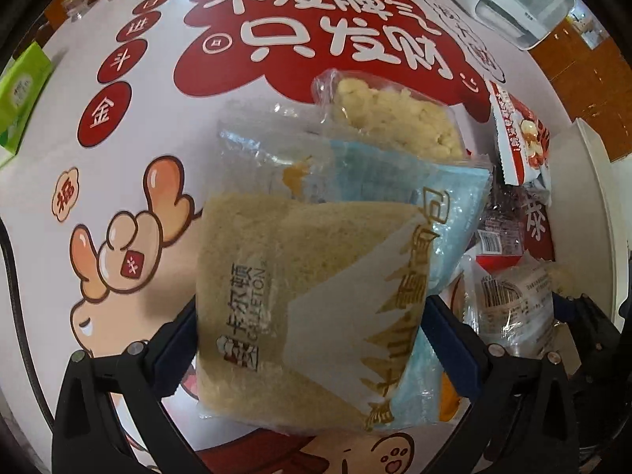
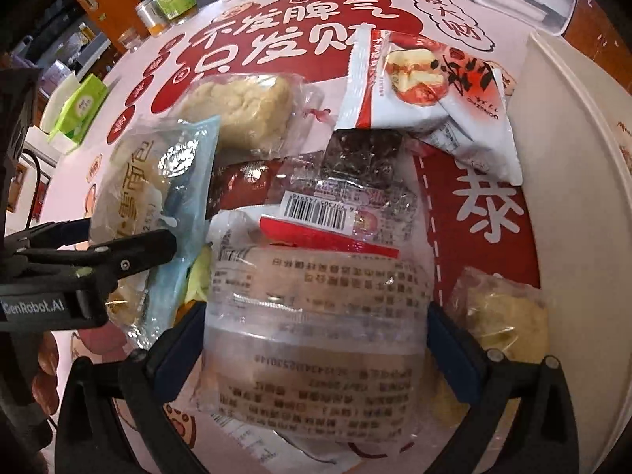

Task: Organize snacks
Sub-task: 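Grasp the Calleton bread bag with the left tool while the right tool grasps a clear bag, then lift both bags and carry them toward the white tray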

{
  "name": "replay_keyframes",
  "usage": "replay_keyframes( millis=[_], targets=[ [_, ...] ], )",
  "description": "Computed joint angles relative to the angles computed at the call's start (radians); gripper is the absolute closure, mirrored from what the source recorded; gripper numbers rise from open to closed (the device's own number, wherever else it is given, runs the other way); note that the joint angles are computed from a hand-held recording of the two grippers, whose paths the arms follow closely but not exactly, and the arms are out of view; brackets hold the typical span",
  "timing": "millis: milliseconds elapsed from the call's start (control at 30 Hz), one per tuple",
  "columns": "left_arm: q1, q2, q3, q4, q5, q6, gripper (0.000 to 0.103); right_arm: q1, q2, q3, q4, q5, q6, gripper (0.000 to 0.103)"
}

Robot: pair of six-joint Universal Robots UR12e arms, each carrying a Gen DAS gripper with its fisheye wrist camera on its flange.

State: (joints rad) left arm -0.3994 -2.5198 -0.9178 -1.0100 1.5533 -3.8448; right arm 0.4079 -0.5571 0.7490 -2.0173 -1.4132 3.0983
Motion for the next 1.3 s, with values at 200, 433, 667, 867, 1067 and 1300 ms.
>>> replay_keyframes(
  millis=[200,433,667,867,1067,1300],
  targets=[
    [-0.002,-0.005,0.005,0.000,0.006,0.000,0.000,0.007,0.005,-0.012,0.014,-0.034,-0.004,0.002],
    [-0.015,0.022,-0.029,0.022,0.035,-0.016,0.013,0.014,-0.015,0.016,-0.021,-0.049,-0.008,0.026],
    [-0.055,0.079,-0.080,0.061,0.131,0.025,0.014,0.008,-0.092,0.134,-0.150,-0.059,0.008,0.026],
    [-0.090,0.154,-0.166,0.165,0.218,0.042,0.014,0.010,-0.170,0.242,-0.279,-0.067,0.016,0.026],
    [-0.112,0.215,-0.247,0.291,0.260,0.069,0.014,0.005,-0.254,0.364,-0.425,-0.073,0.050,0.026],
    [-0.143,0.243,-0.282,0.435,0.288,0.152,0.014,0.008,-0.347,0.497,-0.573,-0.114,0.128,0.026]
  ],
)
